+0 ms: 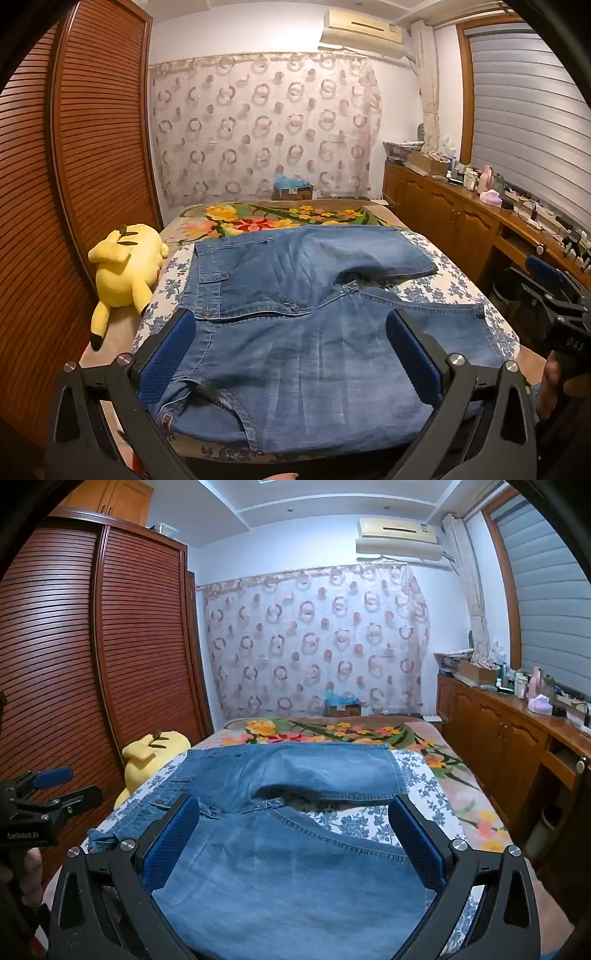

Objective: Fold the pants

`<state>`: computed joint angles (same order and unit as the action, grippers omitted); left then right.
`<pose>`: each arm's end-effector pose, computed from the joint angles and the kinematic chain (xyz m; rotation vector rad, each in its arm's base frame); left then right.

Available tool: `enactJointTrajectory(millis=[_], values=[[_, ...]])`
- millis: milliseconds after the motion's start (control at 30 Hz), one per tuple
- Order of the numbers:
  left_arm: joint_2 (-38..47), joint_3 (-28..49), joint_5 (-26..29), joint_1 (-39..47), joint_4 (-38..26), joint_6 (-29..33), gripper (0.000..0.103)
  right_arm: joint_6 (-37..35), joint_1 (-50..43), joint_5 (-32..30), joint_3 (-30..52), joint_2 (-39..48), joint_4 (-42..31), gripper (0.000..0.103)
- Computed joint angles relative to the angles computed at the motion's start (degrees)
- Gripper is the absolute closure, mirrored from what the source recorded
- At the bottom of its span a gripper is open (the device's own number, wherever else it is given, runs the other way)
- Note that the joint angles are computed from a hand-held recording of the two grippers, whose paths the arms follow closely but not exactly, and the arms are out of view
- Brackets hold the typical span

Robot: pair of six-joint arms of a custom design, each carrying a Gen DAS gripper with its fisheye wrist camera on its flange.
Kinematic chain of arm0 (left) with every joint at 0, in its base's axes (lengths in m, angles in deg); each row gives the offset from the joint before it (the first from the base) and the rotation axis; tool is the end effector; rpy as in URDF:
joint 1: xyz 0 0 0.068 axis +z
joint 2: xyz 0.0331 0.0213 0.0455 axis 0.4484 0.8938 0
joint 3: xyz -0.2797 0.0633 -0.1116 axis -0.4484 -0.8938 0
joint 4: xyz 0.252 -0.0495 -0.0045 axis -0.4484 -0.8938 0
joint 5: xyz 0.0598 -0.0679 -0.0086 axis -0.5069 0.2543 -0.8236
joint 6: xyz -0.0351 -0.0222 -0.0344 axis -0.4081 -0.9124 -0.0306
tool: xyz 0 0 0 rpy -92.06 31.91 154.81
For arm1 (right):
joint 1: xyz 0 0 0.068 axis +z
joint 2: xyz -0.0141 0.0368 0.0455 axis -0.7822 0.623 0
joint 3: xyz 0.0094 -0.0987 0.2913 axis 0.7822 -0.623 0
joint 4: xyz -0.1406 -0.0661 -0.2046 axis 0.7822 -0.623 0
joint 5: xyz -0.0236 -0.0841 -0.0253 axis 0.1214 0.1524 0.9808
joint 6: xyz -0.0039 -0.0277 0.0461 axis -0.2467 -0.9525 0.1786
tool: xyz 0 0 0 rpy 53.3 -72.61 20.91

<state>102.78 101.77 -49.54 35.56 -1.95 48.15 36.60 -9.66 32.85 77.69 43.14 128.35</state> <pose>0.3010 0.0252 0.3386 0.6240 2.0029 -0.3762 0.2068 0.1451 0.0828 0.3320 1.8100 -0.1847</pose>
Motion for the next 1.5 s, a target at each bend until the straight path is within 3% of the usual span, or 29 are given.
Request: enactJointTrajectory(millis=[333, 367, 533, 733, 1500], values=[[0.8, 0.9, 1.3, 1.4, -1.0, 0.3, 0.0, 0.9, 1.8, 1.8, 2.6, -0.1, -3.4, 0.001], [0.9, 1.0, 1.6, 1.7, -1.2, 0.6, 0.0, 1.0, 0.5, 0.3, 0.7, 0.5, -0.4, 0.001], [0.6, 0.6, 0.8, 1.0, -0.7, 0.0, 0.0, 1.5, 0.9, 0.6, 1.9, 0.0, -2.5, 0.001], [0.4, 0.5, 0.6, 0.9, -0.6, -0.1, 0.0, -0.1, 0.0, 0.0, -0.5, 1.4, 2.7, 0.001], [0.0, 0.2, 0.2, 0.5, 0.1, -0.5, 0.0, -0.4, 0.1, 0.1, -1.2, 1.7, 4.1, 0.001]])
